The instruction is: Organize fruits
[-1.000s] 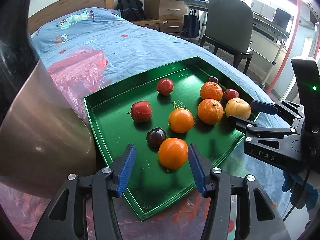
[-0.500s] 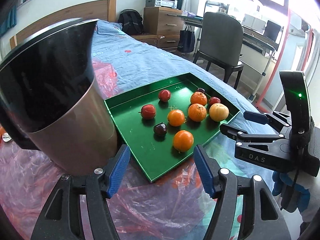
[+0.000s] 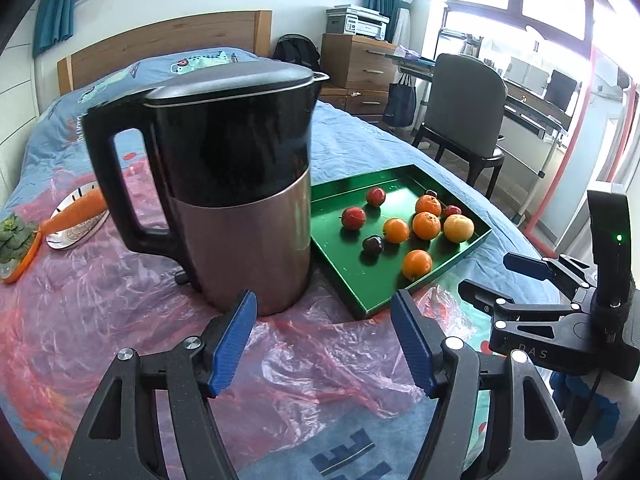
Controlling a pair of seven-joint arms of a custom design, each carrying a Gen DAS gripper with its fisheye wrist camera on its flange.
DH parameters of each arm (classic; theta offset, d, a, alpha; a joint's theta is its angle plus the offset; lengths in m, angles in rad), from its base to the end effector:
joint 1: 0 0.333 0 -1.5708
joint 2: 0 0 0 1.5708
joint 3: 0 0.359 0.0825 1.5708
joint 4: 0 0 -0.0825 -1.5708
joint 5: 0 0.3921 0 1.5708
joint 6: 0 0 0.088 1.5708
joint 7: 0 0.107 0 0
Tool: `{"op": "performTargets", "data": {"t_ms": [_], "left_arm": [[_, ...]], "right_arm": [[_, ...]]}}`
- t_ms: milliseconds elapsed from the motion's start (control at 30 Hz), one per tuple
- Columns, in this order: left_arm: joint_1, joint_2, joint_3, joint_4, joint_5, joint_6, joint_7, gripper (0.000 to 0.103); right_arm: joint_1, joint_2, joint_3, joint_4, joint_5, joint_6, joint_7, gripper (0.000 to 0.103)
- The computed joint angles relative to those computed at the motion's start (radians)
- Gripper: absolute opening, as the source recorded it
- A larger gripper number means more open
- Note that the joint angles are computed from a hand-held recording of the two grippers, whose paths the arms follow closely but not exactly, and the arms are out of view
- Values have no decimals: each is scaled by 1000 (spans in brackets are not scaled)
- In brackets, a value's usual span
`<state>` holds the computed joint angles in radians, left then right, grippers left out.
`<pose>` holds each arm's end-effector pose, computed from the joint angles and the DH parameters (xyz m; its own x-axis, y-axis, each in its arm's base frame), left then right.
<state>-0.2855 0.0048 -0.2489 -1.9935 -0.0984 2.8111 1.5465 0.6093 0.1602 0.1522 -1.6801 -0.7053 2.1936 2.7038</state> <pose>0.5304 -0.3080 0.5943 -0.4561 -0.8833 0.1081 -0.6489 0.2470 -0.7196 0.4987 0.4333 0.5882 -0.0797 -0.9953 0.0556 -0.7648 0.0253 -0.6437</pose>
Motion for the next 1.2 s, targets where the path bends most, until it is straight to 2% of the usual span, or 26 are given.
{"op": "performTargets", "data": {"t_ms": [133, 300, 333, 367, 433, 500, 733, 867, 1033, 1200], "left_arm": [[18, -50, 11, -56, -12, 21, -4, 65], [68, -115, 3, -126, 92, 46, -125, 65], [78, -128, 1, -140, 103, 52, -141, 69], [87, -141, 0, -153, 111, 54, -155, 80], [103, -166, 0, -183, 113, 69, -171, 95], [111, -195, 5, -213, 96, 78, -164, 101], [133, -276, 22, -299, 24, 76, -126, 102], [155, -301, 13, -322, 8, 80, -121, 102], [232, -323, -57, -325, 92, 83, -204, 102], [254, -322, -93, -308, 156, 77, -257, 102]], "right_arm": [[24, 13, 10, 22, -16, 6, 29, 103], [58, 26, 12, 39, -54, 30, 96, 103], [65, 32, 13, 46, -62, 31, 105, 103], [72, 38, 14, 53, -67, 32, 108, 103], [87, 56, 17, 76, -70, 28, 96, 103], [107, 76, 17, 105, -78, 19, 82, 103], [184, 146, -3, 208, -134, 5, 51, 103], [214, 162, -20, 242, -155, -8, 47, 103], [231, 144, -30, 232, -179, -36, 57, 103], [215, 100, -26, 180, -206, -46, 92, 103]]}}
